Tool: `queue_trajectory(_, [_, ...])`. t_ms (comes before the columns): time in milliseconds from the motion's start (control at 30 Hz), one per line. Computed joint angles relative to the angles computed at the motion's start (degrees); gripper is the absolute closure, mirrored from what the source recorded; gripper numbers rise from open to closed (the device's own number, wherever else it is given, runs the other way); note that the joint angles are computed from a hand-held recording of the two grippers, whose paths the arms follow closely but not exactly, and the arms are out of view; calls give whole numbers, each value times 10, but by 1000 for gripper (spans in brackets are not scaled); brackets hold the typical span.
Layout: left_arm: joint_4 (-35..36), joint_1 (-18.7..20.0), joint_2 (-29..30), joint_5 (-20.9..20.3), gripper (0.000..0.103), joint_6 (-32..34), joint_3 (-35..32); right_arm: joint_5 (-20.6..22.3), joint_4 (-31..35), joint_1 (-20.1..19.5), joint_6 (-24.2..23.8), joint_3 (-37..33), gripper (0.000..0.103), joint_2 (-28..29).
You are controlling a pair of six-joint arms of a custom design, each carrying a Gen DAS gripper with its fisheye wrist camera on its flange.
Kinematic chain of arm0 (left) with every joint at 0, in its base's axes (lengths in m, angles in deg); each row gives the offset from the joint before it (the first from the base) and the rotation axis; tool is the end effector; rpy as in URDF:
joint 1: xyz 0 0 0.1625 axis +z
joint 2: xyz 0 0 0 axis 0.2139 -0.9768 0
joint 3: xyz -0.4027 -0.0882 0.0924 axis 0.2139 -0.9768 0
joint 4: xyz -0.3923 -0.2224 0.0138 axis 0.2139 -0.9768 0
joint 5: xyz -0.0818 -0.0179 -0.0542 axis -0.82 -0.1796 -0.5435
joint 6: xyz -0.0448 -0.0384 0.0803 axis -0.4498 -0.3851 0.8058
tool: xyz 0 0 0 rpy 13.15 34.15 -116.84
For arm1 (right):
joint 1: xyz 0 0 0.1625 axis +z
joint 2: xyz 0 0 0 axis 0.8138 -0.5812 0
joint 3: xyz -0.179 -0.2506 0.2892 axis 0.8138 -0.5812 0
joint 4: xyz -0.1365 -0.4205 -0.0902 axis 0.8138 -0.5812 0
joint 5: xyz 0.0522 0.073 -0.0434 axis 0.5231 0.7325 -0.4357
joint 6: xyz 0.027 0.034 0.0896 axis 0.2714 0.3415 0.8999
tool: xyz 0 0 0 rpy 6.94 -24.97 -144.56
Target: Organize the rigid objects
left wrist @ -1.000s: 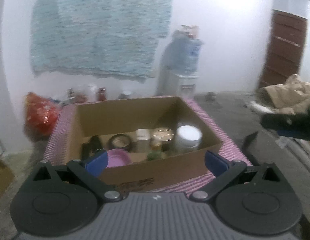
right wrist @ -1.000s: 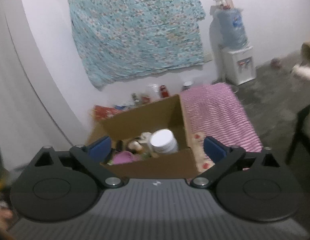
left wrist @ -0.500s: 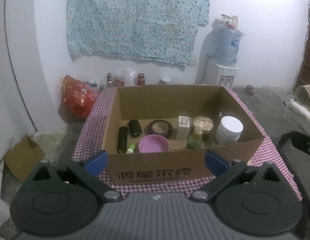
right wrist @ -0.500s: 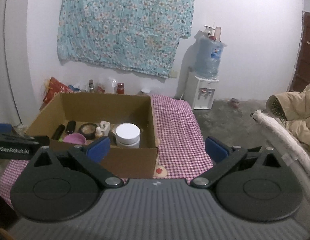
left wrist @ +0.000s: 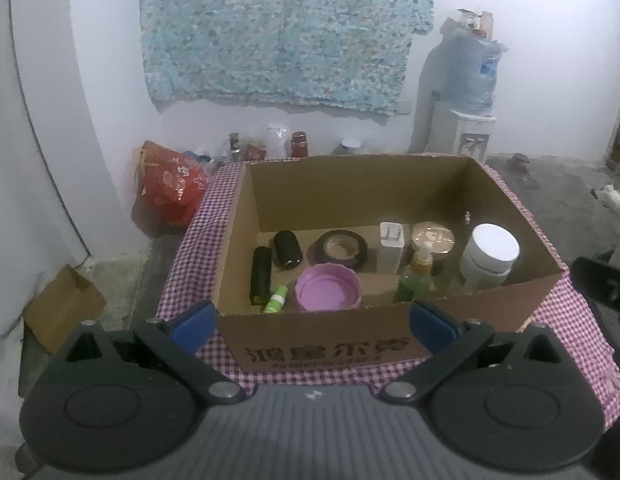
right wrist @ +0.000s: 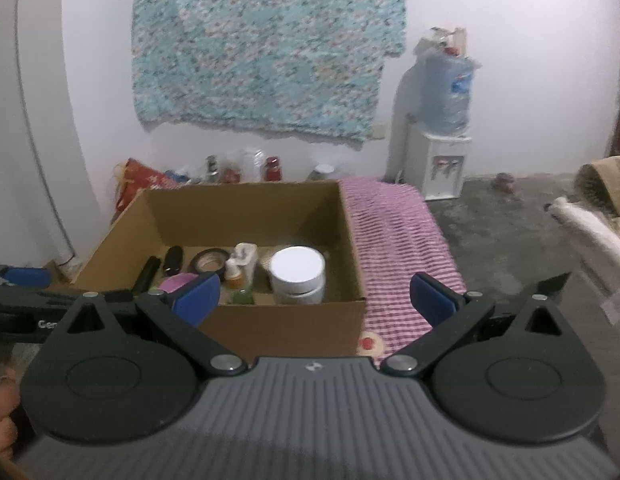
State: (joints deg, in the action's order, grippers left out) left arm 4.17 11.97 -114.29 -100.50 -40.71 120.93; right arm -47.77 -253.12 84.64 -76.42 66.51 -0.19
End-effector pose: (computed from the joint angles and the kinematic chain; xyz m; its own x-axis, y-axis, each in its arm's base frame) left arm -0.1059 -0.2918 0.3628 -0.6503 -0.2836 -0.7047 0.3908 0.6706 -0.6305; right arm 0.4290 -0.2907 0.0265 -0.7047 -0.2986 0.6436 -0.6824 0.5336 -0.4996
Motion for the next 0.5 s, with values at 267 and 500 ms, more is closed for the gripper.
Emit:
queue_trajectory(267, [7, 22, 22, 7, 0, -16, -15, 40, 54, -25, 26, -38, 2, 27])
queue_trajectory(500, [-25, 34, 24, 11, 0, 27, -12, 51, 73, -37, 31, -54, 1, 43])
